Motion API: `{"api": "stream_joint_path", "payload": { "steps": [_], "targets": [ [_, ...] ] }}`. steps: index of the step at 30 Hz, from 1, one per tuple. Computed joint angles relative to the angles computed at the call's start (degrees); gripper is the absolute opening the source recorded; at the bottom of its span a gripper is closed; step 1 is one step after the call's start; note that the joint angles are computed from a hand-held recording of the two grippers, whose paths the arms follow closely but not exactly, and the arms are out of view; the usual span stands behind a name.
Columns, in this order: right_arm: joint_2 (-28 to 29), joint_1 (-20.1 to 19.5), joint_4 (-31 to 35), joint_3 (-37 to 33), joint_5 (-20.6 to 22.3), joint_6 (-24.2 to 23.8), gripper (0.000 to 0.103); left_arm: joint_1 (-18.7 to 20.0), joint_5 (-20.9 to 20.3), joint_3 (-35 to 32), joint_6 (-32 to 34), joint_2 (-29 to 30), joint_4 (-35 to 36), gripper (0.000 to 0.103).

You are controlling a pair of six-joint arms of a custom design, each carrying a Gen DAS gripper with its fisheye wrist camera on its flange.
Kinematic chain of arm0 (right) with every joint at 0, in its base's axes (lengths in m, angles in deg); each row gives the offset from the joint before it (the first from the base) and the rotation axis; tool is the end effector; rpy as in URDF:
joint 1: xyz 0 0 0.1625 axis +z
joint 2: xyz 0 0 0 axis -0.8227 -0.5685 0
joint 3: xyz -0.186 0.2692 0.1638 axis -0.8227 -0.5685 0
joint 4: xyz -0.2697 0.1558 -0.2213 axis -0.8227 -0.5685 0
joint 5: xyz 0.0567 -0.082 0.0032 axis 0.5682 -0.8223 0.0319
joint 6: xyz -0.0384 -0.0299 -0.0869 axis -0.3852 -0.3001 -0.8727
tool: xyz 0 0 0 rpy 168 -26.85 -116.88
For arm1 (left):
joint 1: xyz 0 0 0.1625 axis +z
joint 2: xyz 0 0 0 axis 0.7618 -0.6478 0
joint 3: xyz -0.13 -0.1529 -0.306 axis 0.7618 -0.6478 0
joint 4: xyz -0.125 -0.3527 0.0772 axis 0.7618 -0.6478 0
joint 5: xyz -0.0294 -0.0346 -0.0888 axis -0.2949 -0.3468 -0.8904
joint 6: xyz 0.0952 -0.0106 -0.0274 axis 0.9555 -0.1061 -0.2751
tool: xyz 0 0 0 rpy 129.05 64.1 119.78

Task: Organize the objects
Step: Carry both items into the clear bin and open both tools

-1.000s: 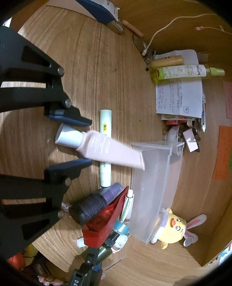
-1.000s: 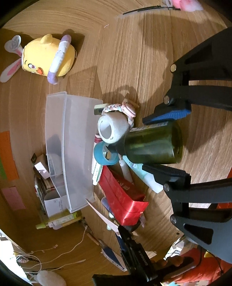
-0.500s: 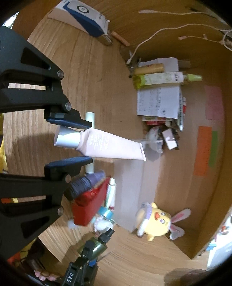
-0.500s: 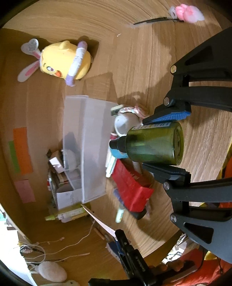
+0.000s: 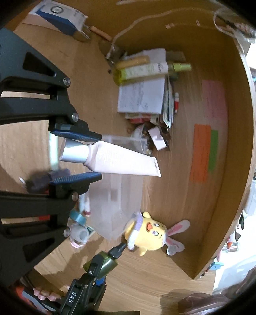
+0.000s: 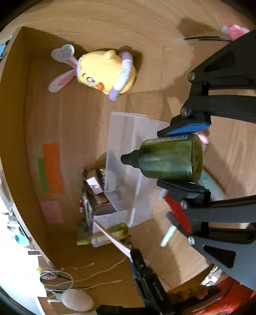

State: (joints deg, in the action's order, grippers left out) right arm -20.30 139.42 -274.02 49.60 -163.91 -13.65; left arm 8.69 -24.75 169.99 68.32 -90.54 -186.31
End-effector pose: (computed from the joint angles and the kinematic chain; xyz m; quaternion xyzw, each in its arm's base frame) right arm 0.0564 -0.5277 0.1435 0.1895 -0.8283 0.4400 0.2907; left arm -0.1497 -0.5855 0.0424 0.3190 0.8461 -0.3821 0.1905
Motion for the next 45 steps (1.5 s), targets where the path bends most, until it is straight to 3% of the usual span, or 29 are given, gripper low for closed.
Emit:
{"api": "stream_joint_path", "payload": {
  "steps": [11,28,36,41,43,45],
  "targets": [
    [1.25,1.18,12.57,-12.10,-1.44,-0.39,0.038,0.76,-3.11,-16.23,-1.27,5.48,17.75,0.032],
    [9.20,0.69,34.65,-32.34,-7.87,1.53,0.038,2.20,-0.78,-40.34,-1.06,17.19,44.34,0.032],
    [12.79,0.77,39.98,-38.15,-11.87,-0.20,0.038,2.45,0.44,-47.44,-1.96,20.85,51.46,0.032],
    [14.01,0.89,42.62,-40.51,-13.10,-0.49,0.038,2.45,0.84,-48.78,-1.34,21.65,51.66,0.032],
    [14.62,1.06,42.77,-41.34,-13.89,-1.12,0.038,2.37,1.02,-48.68,-1.00,21.61,51.23,0.034],
    [14.99,1.23,42.56,-41.73,-14.48,-1.22,0.038,2.21,1.31,-47.76,-0.43,21.21,49.69,0.045]
  ]
}}
